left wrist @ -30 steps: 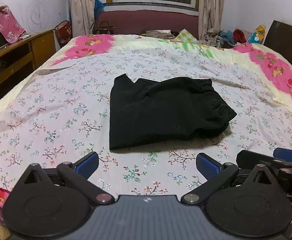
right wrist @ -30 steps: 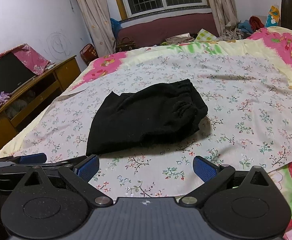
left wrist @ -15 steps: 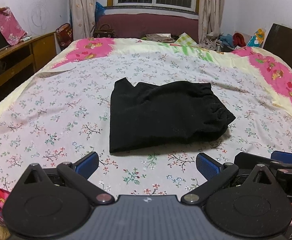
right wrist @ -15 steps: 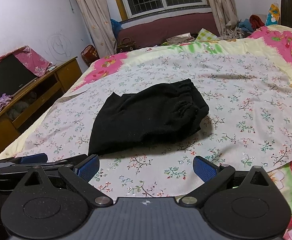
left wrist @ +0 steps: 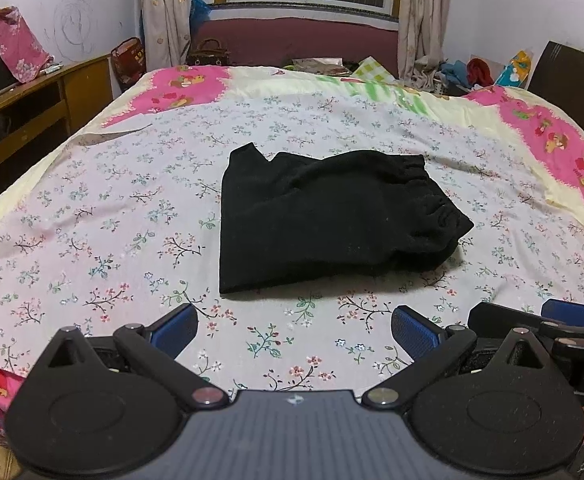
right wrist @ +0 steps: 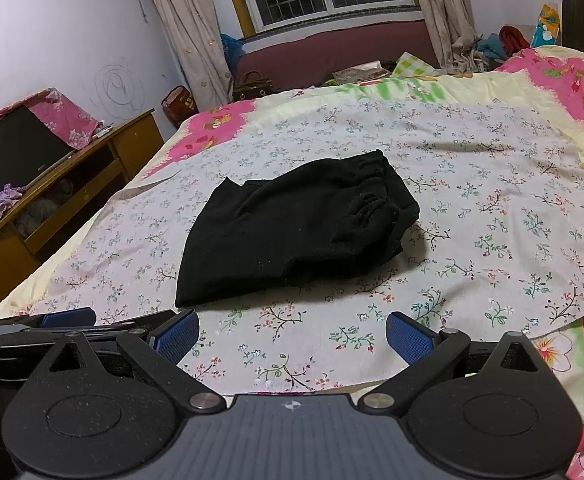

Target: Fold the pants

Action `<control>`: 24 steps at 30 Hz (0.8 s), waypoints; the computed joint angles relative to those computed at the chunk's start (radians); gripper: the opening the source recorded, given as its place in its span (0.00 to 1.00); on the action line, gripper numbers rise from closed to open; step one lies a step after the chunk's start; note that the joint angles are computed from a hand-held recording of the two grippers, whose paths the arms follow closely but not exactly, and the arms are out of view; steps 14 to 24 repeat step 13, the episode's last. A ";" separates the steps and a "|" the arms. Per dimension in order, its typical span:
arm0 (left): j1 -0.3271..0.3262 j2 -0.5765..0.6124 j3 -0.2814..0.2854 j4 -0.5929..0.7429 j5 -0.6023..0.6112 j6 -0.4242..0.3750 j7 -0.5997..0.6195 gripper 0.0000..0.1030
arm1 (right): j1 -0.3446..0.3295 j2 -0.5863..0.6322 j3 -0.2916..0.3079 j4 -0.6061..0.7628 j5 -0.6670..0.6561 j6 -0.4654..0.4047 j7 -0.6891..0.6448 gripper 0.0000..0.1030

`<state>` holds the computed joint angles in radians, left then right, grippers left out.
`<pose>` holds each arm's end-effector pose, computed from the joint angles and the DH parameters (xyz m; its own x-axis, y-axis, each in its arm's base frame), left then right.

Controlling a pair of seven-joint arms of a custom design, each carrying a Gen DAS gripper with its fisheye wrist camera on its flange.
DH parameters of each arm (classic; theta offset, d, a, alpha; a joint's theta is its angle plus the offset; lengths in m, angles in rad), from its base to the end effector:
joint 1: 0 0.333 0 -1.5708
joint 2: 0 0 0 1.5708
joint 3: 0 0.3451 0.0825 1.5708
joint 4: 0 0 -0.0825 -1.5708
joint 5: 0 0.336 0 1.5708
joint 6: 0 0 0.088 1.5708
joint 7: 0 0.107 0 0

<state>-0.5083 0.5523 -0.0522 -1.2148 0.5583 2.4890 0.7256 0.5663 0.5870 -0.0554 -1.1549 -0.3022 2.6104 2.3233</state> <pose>0.6263 -0.3816 0.5764 -0.0553 -0.9948 0.0853 -0.6732 -0.0260 -0.7390 0.6376 0.3820 0.5960 0.0907 -0.9627 -0.2547 -0.6545 0.1351 -0.7439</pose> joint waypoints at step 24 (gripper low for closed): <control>-0.014 -0.006 0.015 -0.015 0.035 0.008 -0.037 1.00 | 0.000 -0.007 -0.002 -0.021 -0.001 0.015 0.010 0.88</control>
